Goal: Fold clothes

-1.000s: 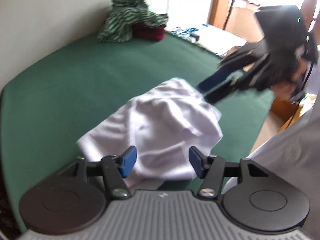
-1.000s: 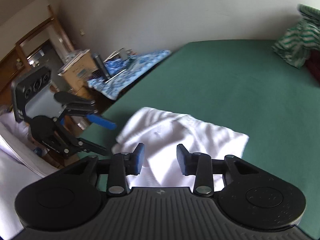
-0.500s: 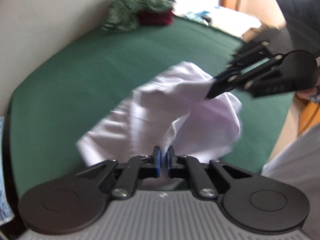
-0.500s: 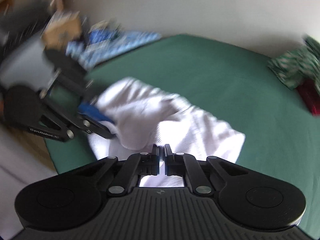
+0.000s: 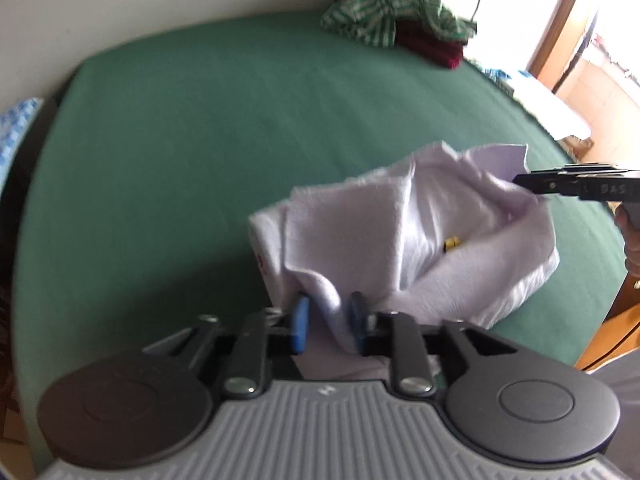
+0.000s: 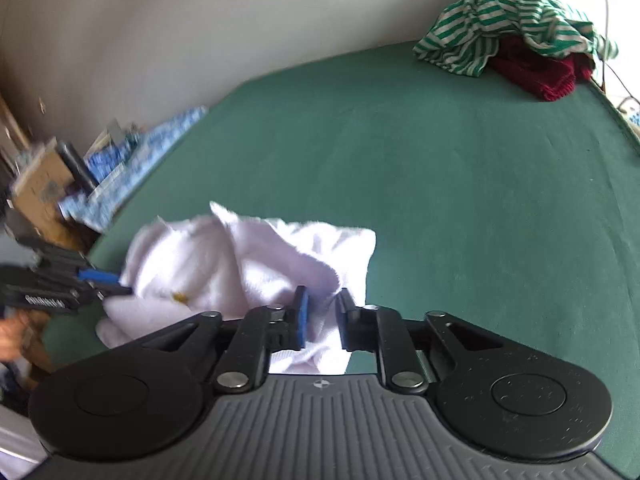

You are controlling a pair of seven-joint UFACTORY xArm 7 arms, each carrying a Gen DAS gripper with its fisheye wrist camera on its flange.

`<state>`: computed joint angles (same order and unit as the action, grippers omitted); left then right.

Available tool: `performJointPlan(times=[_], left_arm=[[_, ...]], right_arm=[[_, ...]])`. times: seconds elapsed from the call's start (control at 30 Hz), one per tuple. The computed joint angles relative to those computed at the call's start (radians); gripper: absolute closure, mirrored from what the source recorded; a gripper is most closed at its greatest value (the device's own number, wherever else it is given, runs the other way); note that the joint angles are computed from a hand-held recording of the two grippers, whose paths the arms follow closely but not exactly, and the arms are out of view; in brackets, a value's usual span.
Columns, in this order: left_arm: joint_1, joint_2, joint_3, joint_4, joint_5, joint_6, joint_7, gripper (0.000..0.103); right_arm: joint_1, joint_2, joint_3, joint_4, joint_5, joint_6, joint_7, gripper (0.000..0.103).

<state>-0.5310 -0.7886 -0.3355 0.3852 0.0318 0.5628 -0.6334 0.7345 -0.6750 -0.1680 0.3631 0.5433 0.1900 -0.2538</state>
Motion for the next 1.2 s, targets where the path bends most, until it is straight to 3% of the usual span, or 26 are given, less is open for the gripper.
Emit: performJointPlan(times=[0.03, 0.1, 0.2, 0.3, 0.4, 0.5, 0.53, 0.57, 0.7, 0.87, 0.97, 1.03, 1.13, 1.2], left_arm=[[0.015, -0.026, -0.014, -0.003, 0.019, 0.022, -0.007, 0.041], [0.027, -0.066, -0.025, -0.007, 0.042, 0.060, -0.012, 0.038], [0.013, -0.092, 0.002, -0.013, 0.037, 0.080, 0.014, 0.039], [-0.020, -0.099, 0.041, -0.020, 0.013, 0.070, 0.076, 0.035], [-0.032, -0.076, 0.054, -0.023, -0.010, 0.036, 0.120, 0.020], [-0.024, -0.045, 0.050, -0.024, -0.030, 0.010, 0.125, 0.019], [-0.019, -0.033, 0.049, -0.022, -0.035, -0.003, 0.122, 0.020], [-0.015, -0.026, 0.051, -0.022, -0.040, -0.016, 0.121, 0.026], [0.018, -0.002, 0.045, -0.017, -0.042, -0.061, 0.100, 0.044], [0.077, 0.036, 0.016, -0.005, -0.012, -0.087, 0.031, 0.052], [0.066, -0.007, 0.025, -0.011, 0.005, -0.058, 0.037, 0.050], [0.045, -0.084, 0.040, -0.032, 0.009, -0.012, 0.057, 0.045], [-0.010, -0.171, 0.090, -0.050, -0.027, 0.068, 0.113, 0.038], [-0.053, -0.184, 0.114, -0.052, -0.070, 0.085, 0.153, 0.036]], right_arm=[[-0.004, -0.014, 0.007, -0.006, -0.001, -0.021, -0.001, 0.080], [-0.037, -0.041, 0.034, -0.016, -0.034, -0.047, 0.012, 0.070], [0.077, -0.086, -0.087, 0.008, -0.053, -0.003, -0.092, 0.069], [0.187, -0.139, -0.175, 0.044, -0.045, 0.153, -0.254, 0.068], [0.165, -0.097, -0.083, 0.032, -0.083, 0.147, -0.322, 0.064], [0.087, -0.015, 0.034, 0.027, -0.120, 0.113, -0.326, 0.064], [0.064, 0.010, 0.058, 0.036, -0.131, 0.120, -0.331, 0.075], [0.049, 0.028, 0.070, 0.047, -0.138, 0.133, -0.344, 0.093], [0.072, 0.004, 0.000, 0.060, -0.045, 0.134, -0.452, 0.097], [0.060, 0.088, 0.008, 0.073, 0.049, -0.034, -0.408, 0.098], [0.046, 0.156, 0.012, 0.112, 0.052, 0.022, -0.364, 0.093], [-0.044, 0.155, 0.122, 0.079, -0.022, -0.038, -0.324, 0.090], [-0.141, 0.096, 0.197, 0.035, -0.094, -0.057, -0.205, 0.068], [-0.086, 0.038, 0.117, 0.025, -0.063, -0.011, -0.191, 0.066]])
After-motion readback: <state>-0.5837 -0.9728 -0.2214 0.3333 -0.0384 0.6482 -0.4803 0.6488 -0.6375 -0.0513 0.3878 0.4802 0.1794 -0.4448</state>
